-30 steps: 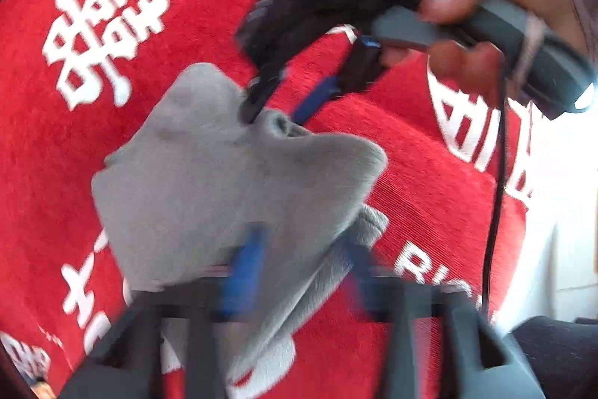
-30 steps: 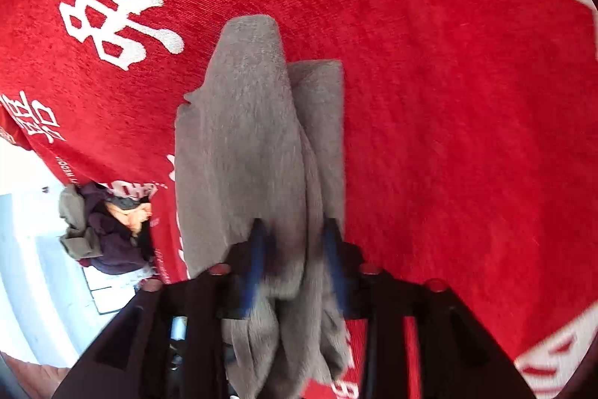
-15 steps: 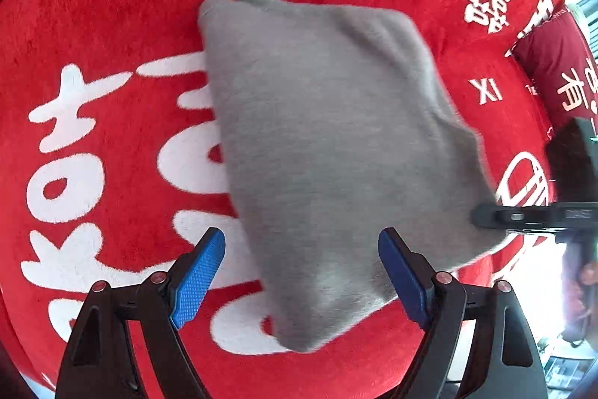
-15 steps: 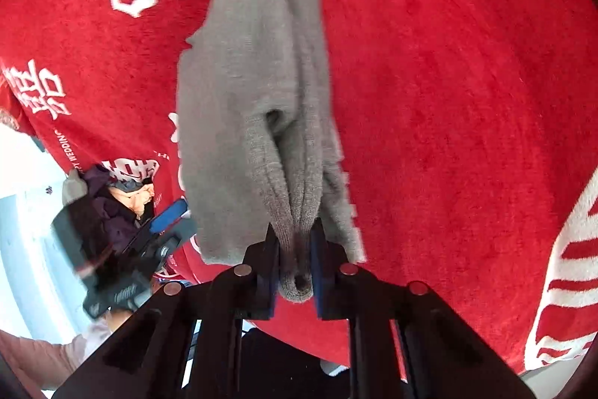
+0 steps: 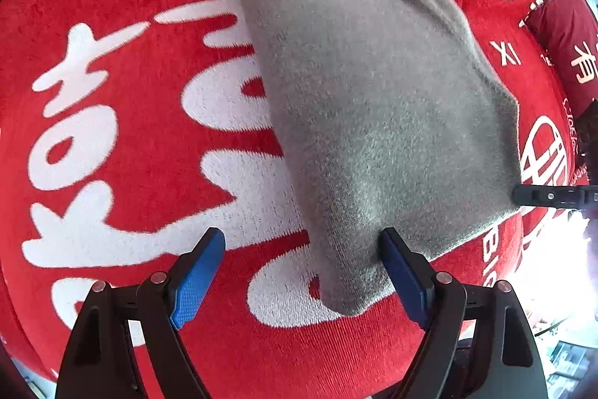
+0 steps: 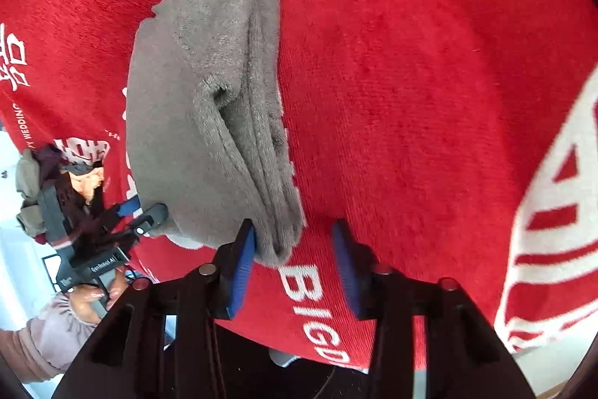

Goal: Fold small clothes
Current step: 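Open both grippers and release the folded sweater onto the mat, then close the left and right grippers on the folded sweater's edge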

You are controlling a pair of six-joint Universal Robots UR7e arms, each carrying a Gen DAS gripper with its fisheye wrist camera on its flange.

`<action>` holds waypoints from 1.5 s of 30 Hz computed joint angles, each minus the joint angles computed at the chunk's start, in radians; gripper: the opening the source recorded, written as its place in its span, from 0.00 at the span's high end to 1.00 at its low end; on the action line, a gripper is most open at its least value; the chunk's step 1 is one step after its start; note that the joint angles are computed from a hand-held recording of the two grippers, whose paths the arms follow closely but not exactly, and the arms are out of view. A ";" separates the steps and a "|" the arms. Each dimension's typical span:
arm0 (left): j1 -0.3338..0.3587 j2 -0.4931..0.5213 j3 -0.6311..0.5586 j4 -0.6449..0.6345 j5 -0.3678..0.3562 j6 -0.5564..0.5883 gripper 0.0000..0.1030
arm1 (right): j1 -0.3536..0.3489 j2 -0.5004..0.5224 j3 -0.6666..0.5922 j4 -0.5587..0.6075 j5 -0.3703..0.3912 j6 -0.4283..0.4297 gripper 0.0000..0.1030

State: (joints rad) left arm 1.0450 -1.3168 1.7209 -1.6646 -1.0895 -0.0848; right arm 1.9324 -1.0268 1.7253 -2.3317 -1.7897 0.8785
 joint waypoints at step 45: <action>-0.005 0.114 -0.096 0.033 -0.018 -0.181 0.17 | -0.007 0.064 -0.114 0.028 -0.073 0.010 0.54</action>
State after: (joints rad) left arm 1.0397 -1.2029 1.6250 -1.6316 -1.1074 -0.2655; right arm 1.9252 -0.9629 1.6108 -2.3041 -1.8632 0.8884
